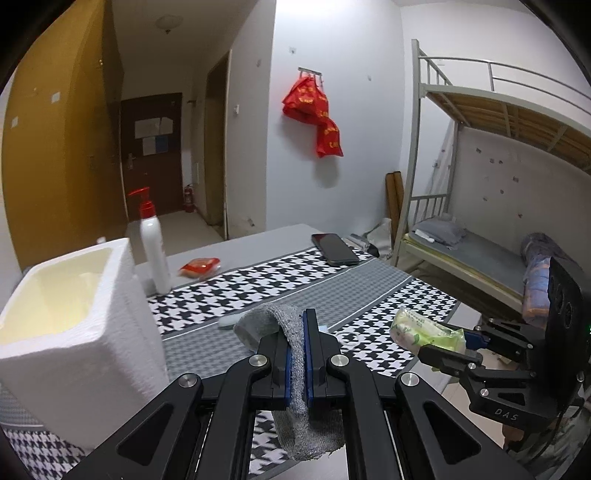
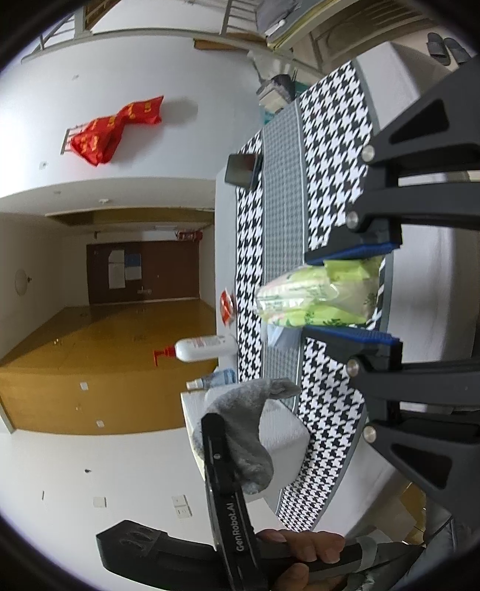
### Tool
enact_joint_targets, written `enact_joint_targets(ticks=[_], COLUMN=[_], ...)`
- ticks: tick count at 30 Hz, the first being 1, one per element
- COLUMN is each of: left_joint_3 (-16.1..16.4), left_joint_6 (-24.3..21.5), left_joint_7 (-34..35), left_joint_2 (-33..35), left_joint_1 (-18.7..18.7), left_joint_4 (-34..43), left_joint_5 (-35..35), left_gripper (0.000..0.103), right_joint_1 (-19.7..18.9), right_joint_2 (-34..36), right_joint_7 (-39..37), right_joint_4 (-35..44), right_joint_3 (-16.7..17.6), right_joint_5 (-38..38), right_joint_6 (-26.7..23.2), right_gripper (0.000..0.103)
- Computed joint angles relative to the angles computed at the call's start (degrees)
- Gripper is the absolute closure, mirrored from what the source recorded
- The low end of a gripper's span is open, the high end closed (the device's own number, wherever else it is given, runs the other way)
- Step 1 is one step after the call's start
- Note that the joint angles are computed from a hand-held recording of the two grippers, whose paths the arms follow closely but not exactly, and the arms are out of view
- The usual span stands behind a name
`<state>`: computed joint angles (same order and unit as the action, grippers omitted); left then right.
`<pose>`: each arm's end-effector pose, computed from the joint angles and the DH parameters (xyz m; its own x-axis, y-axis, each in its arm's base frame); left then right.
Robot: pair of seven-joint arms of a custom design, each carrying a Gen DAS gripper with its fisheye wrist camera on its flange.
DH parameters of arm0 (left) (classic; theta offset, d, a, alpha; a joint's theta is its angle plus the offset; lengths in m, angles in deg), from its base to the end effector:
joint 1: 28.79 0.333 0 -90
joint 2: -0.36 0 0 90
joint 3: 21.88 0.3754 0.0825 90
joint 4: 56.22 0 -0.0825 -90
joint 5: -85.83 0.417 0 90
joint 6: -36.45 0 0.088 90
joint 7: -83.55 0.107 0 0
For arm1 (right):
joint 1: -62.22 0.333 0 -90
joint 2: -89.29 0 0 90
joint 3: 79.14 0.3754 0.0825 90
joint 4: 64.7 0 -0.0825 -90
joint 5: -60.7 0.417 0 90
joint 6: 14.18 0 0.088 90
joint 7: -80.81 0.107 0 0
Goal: Organize soft objects
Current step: 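Lift the grey sock with the left tool while the right tool carries the packet toward the box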
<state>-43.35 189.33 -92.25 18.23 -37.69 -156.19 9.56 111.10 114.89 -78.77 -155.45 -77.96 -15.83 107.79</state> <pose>0.6510 -0.3128 0.4966 -0.8791 -0.4742 0.0474 -0.2481 0.3704 -0.8951 0.5228 0.5533 0.4569 -0.2816 -0.9577 -0.0584 -0.3881 0.1694 -0.9059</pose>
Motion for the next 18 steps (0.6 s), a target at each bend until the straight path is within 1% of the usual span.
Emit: enact_joint_targets(ticks=[5, 10, 18], left_joint_3=[0.41, 1.09, 3.22], left_joint_6=[-0.56, -1.58, -2.53], left_joint_7=[0.31, 2.15, 4.64], left_joint_2=[-0.37, -1.27, -3.28], left_joint_1=[0.92, 1.75, 2.57], left_joint_4=[-0.45, -1.4, -3.57], left_joint_5=[-1.29, -3.6, -7.45], left_gripper=[0.098, 0.098, 0.098], right_joint_1=[0.1, 0.73, 1.59], right_joint_2=[1.6, 3.08, 6.34], right_joint_7=[-1.91, -4.09, -8.88], right_joint_4=[2.61, 5.14, 10.41], right_joint_3=[-0.38, -1.11, -2.91], right_joint_5=[-0.07, 0.57, 1.72], right_joint_6=[0.86, 1.36, 4.3], right_gripper=[0.067, 0.067, 0.067])
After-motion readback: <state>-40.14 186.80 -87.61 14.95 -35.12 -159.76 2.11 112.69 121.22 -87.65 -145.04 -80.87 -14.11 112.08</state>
